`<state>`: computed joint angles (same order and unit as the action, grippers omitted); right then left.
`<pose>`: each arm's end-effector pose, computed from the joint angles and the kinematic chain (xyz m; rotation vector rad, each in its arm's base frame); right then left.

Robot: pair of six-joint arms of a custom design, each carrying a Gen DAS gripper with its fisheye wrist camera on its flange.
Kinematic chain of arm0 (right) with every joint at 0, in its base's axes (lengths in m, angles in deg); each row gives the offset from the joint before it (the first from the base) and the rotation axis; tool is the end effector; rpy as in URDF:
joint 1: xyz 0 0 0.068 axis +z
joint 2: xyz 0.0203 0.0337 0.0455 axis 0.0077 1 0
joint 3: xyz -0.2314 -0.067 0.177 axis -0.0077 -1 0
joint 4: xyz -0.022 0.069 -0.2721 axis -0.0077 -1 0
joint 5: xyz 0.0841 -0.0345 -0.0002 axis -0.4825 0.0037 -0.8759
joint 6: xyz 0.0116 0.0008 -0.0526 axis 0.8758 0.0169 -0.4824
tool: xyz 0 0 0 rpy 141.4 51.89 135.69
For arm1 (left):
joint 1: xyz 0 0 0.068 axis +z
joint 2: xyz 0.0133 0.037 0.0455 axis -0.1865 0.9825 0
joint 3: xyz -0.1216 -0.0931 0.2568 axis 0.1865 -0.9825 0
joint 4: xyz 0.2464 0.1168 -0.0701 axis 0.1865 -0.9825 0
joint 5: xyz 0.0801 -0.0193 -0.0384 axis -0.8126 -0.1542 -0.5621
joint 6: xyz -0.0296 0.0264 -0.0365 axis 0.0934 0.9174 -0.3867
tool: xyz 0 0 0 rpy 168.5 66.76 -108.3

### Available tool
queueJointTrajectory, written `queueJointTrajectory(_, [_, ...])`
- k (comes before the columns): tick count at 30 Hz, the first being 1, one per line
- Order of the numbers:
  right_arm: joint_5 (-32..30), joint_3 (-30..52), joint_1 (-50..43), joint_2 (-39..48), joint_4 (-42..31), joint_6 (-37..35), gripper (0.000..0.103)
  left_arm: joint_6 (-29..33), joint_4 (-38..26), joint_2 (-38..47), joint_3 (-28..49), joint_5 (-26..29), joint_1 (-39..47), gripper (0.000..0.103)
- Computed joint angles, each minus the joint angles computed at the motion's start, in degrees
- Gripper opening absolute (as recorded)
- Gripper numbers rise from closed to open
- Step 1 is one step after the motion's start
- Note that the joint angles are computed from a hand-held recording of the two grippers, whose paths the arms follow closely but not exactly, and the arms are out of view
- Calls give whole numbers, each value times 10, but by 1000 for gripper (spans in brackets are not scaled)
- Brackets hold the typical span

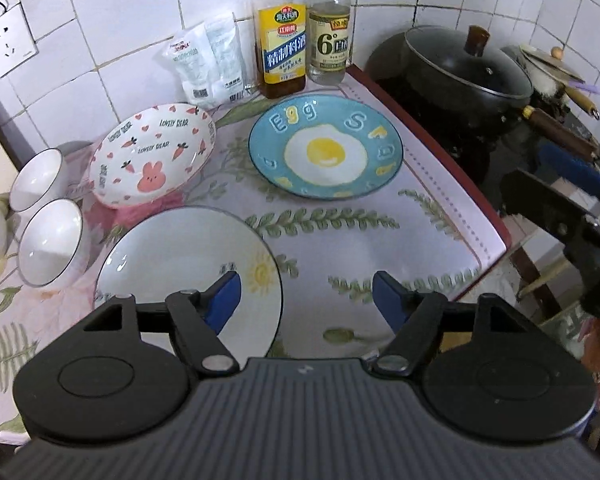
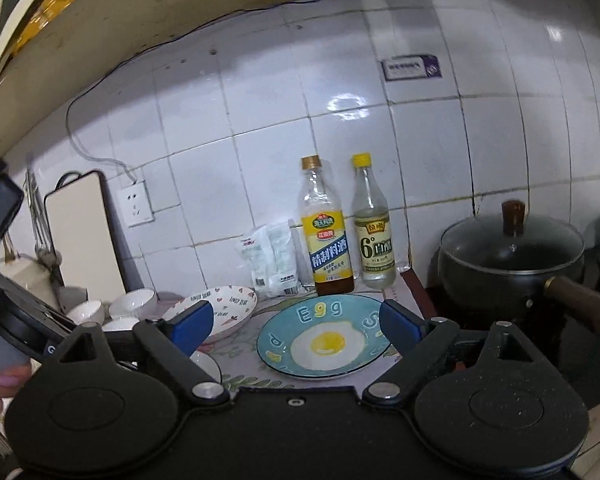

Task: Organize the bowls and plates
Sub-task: 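Move both grippers to the blue egg plate rim and close on it, then lift the blue egg plate and carry it over the white plate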

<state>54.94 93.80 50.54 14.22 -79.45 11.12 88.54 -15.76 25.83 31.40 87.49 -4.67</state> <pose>0.1416 0.1249 0.2248 0.3176 1.8332 0.0684 0.3211 0.0189 0.2632 0.8880 2.4140 -0.3121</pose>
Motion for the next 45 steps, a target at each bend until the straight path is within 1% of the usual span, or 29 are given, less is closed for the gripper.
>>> queueJointTrajectory(4, [-32,-34,-54,6,48,8,93,-38,54,33,-2,4,-21,76])
queueJointTrajectory(6, [-73,-50,-96,16,84,7,93,-54,92,45,-10,11,-29,76])
queueJointTrajectory(8, [-124,-66,-143,33,128,27,93,-80,136,56,-21,15,-37,76])
queueJointTrajectory(12, [-194,-85,-202,98,217,46,93,-128,183,106,-7,18,-48,76])
queueJointTrajectory(17, [-255,-86,-265,220,333,48,93,-200,250,174,21,-13,-75,75])
queueJointTrajectory(21, [-307,-64,-321,320,401,43,91,-235,265,231,63,-41,-100,75])
queueJointTrajectory(23, [-335,-48,-347,363,417,47,90,-241,264,258,88,-59,-111,75])
queueJointTrajectory(25, [-353,-31,-368,397,422,52,88,-220,246,291,125,-90,-128,74])
queueJointTrajectory(26, [-358,-20,-378,412,421,55,88,-212,250,300,133,-103,-135,74])
queueJointTrajectory(28, [-356,-2,-390,438,419,60,88,-197,256,315,150,-112,-142,74])
queueJointTrajectory(30, [-368,18,-407,464,418,63,87,-190,246,335,177,-122,-147,72])
queueJointTrajectory(32, [-379,36,-418,482,406,71,83,-192,222,359,213,-126,-148,69])
queueJointTrajectory(34, [-386,51,-422,493,397,73,74,-197,181,385,255,-115,-144,57])
queueJointTrajectory(35, [-389,57,-423,498,394,69,72,-199,168,395,270,-105,-142,57])
queueJointTrajectory(36, [-394,63,-424,503,393,62,67,-201,160,402,280,-94,-139,56])
queueJointTrajectory(37, [-397,68,-425,507,393,57,60,-199,153,407,289,-87,-138,53])
queueJointTrajectory(38, [-400,72,-426,510,391,55,58,-196,148,411,295,-81,-138,47])
queueJointTrajectory(39, [-400,76,-427,513,388,56,54,-196,145,412,297,-72,-138,40])
queueJointTrajectory(40, [-398,78,-429,517,388,60,48,-198,145,411,296,-65,-137,38])
queueJointTrajectory(41, [-392,75,-429,518,392,65,46,-203,152,408,289,-67,-138,38])
queueJointTrajectory(42, [-392,74,-430,519,394,69,41,-205,158,406,284,-69,-139,38])
queueJointTrajectory(43, [-392,72,-431,518,393,68,34,-205,163,404,279,-71,-139,37])
queueJointTrajectory(44, [-394,72,-435,517,389,62,31,-207,165,404,279,-72,-139,37])
queueJointTrajectory(45, [-399,70,-439,515,385,57,23,-207,171,403,276,-74,-139,36])
